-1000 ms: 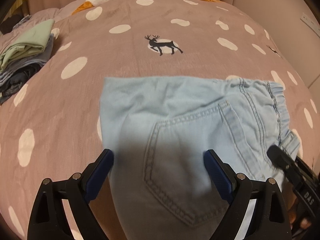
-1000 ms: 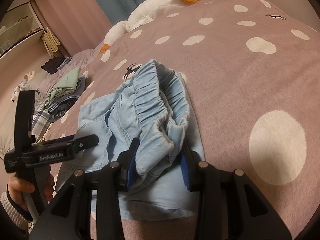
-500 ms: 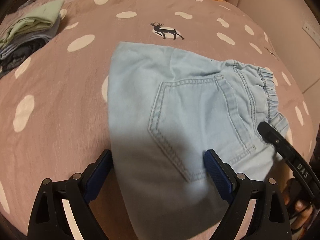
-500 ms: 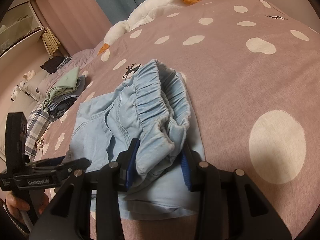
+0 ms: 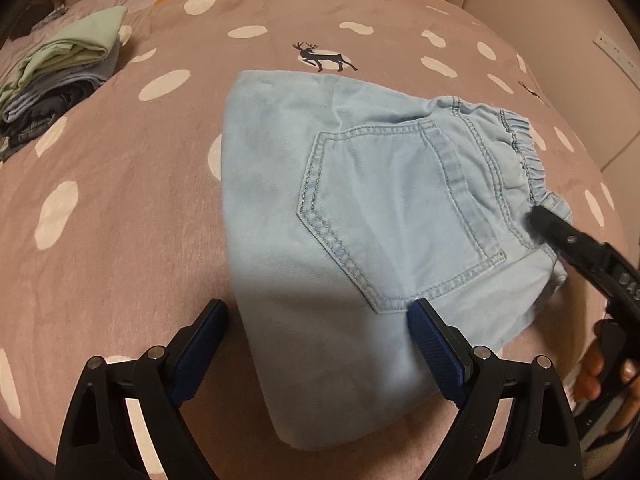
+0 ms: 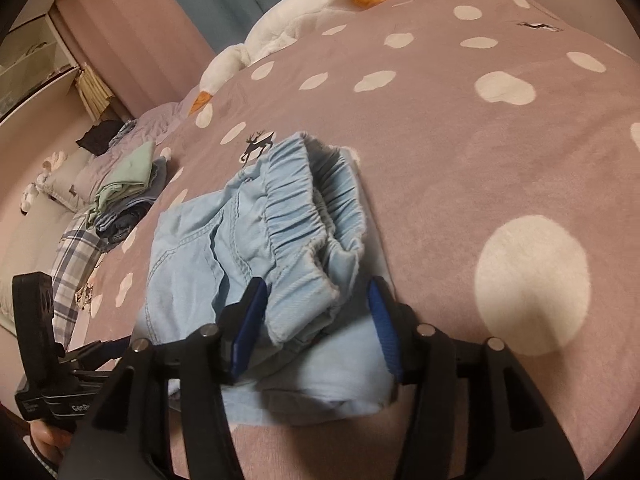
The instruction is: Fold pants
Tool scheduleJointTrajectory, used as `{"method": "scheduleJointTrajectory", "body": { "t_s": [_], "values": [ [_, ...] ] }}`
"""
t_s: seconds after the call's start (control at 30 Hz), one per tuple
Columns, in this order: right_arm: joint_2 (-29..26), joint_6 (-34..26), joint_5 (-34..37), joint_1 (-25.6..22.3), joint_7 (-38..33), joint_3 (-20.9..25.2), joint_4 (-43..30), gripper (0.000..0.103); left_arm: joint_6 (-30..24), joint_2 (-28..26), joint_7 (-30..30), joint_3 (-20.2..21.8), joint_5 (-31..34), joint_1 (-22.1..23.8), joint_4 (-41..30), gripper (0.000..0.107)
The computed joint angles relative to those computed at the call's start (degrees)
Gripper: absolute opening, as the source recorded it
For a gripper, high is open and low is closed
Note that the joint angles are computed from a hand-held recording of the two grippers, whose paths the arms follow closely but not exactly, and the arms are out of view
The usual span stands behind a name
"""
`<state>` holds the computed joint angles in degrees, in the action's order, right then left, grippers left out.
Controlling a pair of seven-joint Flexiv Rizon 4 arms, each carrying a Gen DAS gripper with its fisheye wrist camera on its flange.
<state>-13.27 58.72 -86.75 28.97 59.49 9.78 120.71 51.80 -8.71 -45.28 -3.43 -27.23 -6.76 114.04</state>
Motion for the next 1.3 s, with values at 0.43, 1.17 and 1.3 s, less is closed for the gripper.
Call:
{"method": "scheduleJointTrajectory", "body": {
  "t_s": [0.43, 1.17, 1.3],
  "values": [
    [1.53, -14.16, 8.60, 6.48, -13.85, 2.81, -4.62, 0.069, -2.61, 2.04, 3.11, 0.84, -4.42, 1.16, 1.83, 0.092],
    [-6.89, -7.23, 6.44, 9.86, -29.51, 0.05, -16.07, 0.025, -5.67, 4.46, 8.64, 3.17, -15.75, 4.16, 3.26, 0.092],
    [-11.79, 2.30, 7.78, 10.37, -31.81, -2.11, -19.44, 0.020, -4.59, 3.38, 7.33, 3.20, -16.00, 4.70, 2.10, 0.088]
  ]
}}
